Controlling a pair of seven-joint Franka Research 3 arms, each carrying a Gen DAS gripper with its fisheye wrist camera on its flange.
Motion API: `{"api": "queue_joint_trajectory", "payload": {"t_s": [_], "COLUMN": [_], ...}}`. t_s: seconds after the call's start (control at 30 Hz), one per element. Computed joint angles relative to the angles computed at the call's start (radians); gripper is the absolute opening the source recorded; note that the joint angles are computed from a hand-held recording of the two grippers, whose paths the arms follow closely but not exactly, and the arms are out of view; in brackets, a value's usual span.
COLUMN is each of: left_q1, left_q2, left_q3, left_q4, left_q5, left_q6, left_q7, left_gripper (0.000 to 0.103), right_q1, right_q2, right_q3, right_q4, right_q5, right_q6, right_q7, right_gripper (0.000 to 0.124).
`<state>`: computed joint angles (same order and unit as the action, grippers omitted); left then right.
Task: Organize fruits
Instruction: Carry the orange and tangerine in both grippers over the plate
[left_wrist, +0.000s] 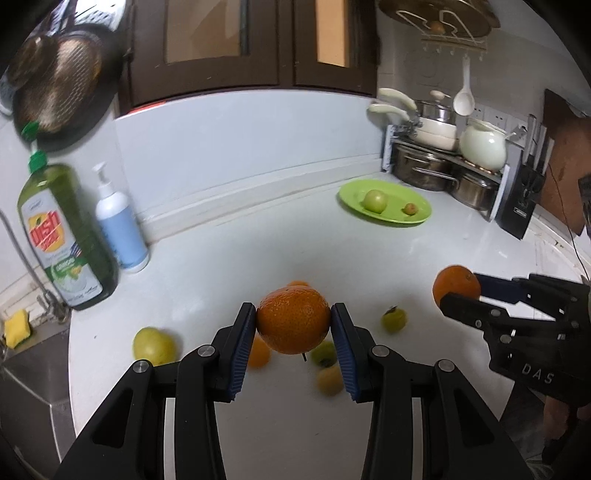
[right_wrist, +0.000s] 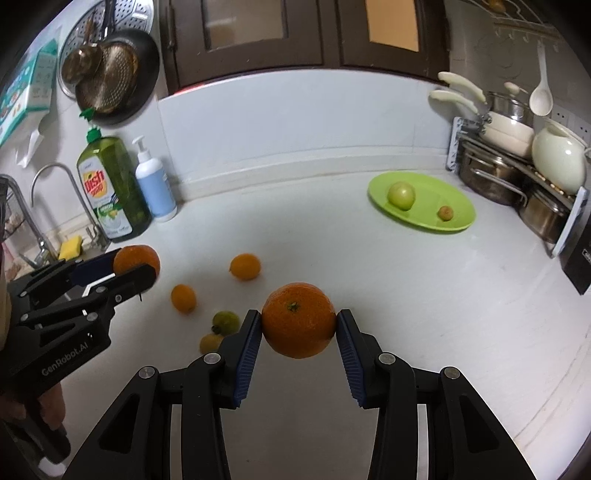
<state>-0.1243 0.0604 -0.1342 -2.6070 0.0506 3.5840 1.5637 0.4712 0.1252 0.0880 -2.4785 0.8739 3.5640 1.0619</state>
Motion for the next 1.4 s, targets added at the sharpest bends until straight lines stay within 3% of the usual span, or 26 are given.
{"api": "queue_joint_trajectory", "payload": {"t_s": [0.27, 0.43, 0.53, 0.63, 0.9, 1.17, 1.33, 1.4], "left_q1": [-0.071, -0.109, -0.163, -0.174, -0.244, -0.197, -0.159, -0.147], "left_q2": [0.039, 0.082, 0.114, 0.152, 0.267, 0.398, 0.503, 0.552], "left_q3": [-0.019, -0.012, 0.014, 0.015, 0.059, -0.002, -0.047, -0.063], "left_q4": [0.086, 0.167, 0.225, 0.293, 0.505, 0.734, 0.9, 0.979], "left_q5": [-0.073, -0.066, -0.1, -0.064, 0.02, 0.14, 0.2, 0.224], "left_q6": [-0.025, -0.049, -0.069, -0.099, -0.193, -0.309, -0.405, -0.45], "left_q7": [0.066, 0.058, 0.098, 0.071, -0.002, -0.096, -0.125, -0.126], "left_gripper": [0.041, 0.041, 0.041, 0.041, 0.041, 0.041, 0.041, 0.041], "right_q1": [-0.085, -0.145, -0.177, -0.2, -0.348, -0.488, -0.645, -0.666], "right_q2": [-0.051, -0.061, -0.061, -0.052, -0.016, 0.07, 0.146, 0.185], "right_q3": [-0.011, -0.028, -0.038, -0.051, -0.056, -0.021, 0.098, 0.117], "right_q4": [-0.046, -0.047, -0.039, -0.021, 0.041, 0.169, 0.279, 0.336], "right_q5": [-0.154, -0.257, -0.311, -0.336, -0.634, -0.844, -0.95, -0.943], "right_q6": [0.015, 0.004, -0.002, -0.002, -0.047, -0.104, -0.171, -0.204], "right_q7": [0.098, 0.157, 0.186, 0.179, 0.37, 0.484, 0.531, 0.506], "right_gripper": [0.043, 0.043, 0.043, 0.043, 0.043, 0.043, 0.043, 0.043]}}
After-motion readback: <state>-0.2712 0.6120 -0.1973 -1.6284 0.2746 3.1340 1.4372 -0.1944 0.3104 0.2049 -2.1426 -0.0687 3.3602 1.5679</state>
